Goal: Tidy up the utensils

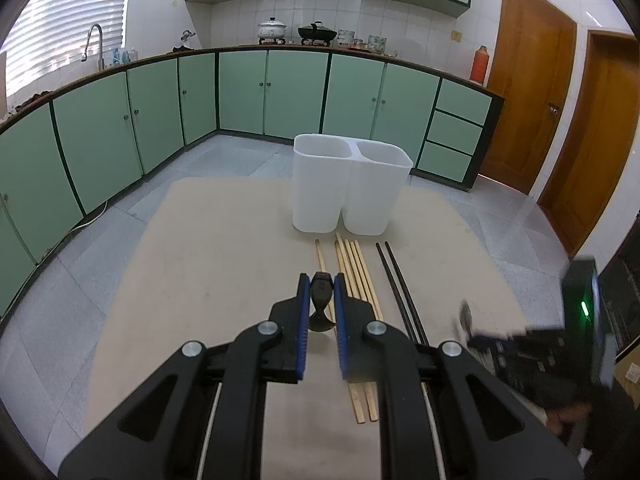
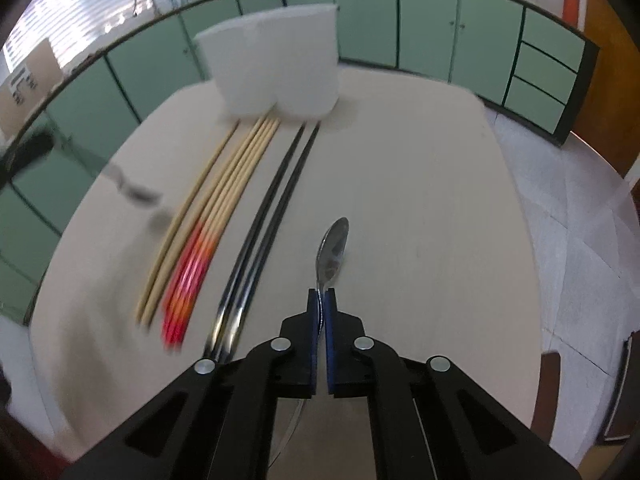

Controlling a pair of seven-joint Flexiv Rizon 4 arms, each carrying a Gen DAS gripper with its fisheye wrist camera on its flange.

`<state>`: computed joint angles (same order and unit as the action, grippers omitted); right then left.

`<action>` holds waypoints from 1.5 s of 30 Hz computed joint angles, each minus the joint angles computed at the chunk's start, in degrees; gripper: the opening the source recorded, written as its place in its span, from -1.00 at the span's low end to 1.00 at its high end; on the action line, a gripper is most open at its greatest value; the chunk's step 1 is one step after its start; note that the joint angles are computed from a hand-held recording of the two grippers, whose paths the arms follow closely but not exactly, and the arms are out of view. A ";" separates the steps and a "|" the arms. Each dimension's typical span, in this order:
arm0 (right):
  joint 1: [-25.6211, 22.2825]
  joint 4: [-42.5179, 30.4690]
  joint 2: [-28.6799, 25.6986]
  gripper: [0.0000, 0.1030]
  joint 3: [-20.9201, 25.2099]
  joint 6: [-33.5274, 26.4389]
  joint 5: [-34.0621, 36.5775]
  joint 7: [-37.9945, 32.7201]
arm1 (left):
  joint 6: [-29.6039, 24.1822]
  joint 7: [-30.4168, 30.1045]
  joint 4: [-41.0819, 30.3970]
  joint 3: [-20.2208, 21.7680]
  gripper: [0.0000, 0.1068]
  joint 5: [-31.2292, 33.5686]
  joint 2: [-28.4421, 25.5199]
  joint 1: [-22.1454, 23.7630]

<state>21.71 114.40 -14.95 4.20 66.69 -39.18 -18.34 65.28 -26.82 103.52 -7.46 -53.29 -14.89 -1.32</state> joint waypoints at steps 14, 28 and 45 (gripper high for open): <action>-0.83 11.40 5.37 -0.44 -0.93 7.92 -17.76 20.10 | -0.51 0.58 0.54 -0.04 -0.80 -0.50 -0.05 -0.09; -0.76 8.60 3.19 -0.48 0.60 4.46 -27.42 23.51 | -0.04 -0.17 0.47 -0.03 -0.80 0.27 -0.44 -0.01; -0.96 7.52 5.27 -0.83 2.36 -3.11 -29.84 22.55 | 0.62 -0.02 0.34 -0.35 -0.80 -0.30 -0.58 0.10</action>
